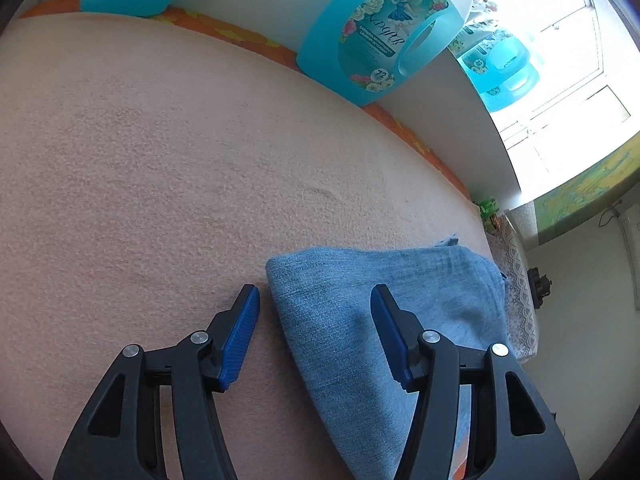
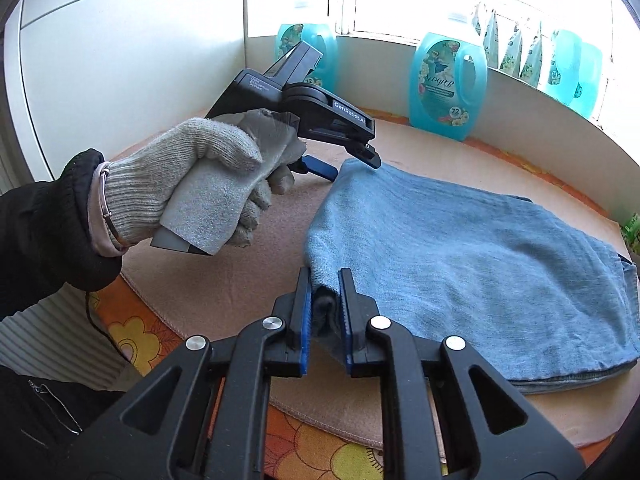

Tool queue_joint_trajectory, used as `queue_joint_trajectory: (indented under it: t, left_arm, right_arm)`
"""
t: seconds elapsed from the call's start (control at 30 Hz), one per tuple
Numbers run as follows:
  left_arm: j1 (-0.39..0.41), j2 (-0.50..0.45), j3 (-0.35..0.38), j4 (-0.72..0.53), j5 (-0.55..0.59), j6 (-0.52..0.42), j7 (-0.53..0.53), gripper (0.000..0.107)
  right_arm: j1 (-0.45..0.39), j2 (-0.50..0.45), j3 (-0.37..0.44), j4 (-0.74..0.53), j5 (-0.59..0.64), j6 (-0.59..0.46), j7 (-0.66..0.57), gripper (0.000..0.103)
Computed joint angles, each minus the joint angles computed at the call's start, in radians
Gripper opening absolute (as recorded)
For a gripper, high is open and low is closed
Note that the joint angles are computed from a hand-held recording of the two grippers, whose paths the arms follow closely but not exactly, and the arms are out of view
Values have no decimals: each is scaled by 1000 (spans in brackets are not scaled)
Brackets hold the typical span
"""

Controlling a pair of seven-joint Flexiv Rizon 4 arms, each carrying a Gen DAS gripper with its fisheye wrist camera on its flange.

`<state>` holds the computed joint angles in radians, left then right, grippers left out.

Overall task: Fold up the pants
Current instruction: 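Pinch the jeans edge with the left tool beside the right tool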

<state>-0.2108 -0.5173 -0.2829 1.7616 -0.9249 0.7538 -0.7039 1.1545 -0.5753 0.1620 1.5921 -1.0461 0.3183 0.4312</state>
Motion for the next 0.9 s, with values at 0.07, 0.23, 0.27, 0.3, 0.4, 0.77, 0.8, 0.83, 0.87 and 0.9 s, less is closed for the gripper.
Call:
queue_joint_trajectory:
  t: [0.07, 0.23, 0.27, 0.3, 0.4, 0.77, 0.8, 0.83, 0.87, 0.9]
  left_arm:
    - [2, 3, -14, 14, -38, 12, 23, 54]
    - [-5, 5, -26, 22, -89, 22, 55, 22]
    - [-4, 8, -30, 22, -107, 20, 62, 21]
    - [-5, 14, -35, 23, -128, 18, 71, 20]
    - [-20, 37, -42, 25, -176, 30, 118, 19]
    - [-119, 103, -39, 8, -241, 60, 202, 17]
    - [-131, 105, -41, 5, -240, 70, 205, 16]
    - [-139, 107, -43, 2, -243, 74, 210, 16]
    - [-149, 108, -46, -2, -246, 82, 209, 16]
    - [-159, 106, -50, -7, -246, 87, 205, 16]
  right_arm:
    - [-2, 8, -2, 11, -12, 8, 18, 13]
    - [3, 5, 0, 6, -19, -7, 17, 13]
    - [5, 7, 0, 8, -22, -7, 20, 13]
    - [5, 11, 0, 13, -28, -4, 28, 13]
    - [6, 30, 1, 30, -52, -3, 53, 13]
    - [-8, 165, 61, 158, -128, -96, 171, 13]
    - [-14, 184, 72, 177, -131, -104, 183, 12]
    - [-19, 201, 82, 192, -131, -117, 191, 12]
    - [-23, 215, 93, 205, -129, -131, 199, 12]
    - [-25, 227, 103, 215, -125, -149, 201, 12]
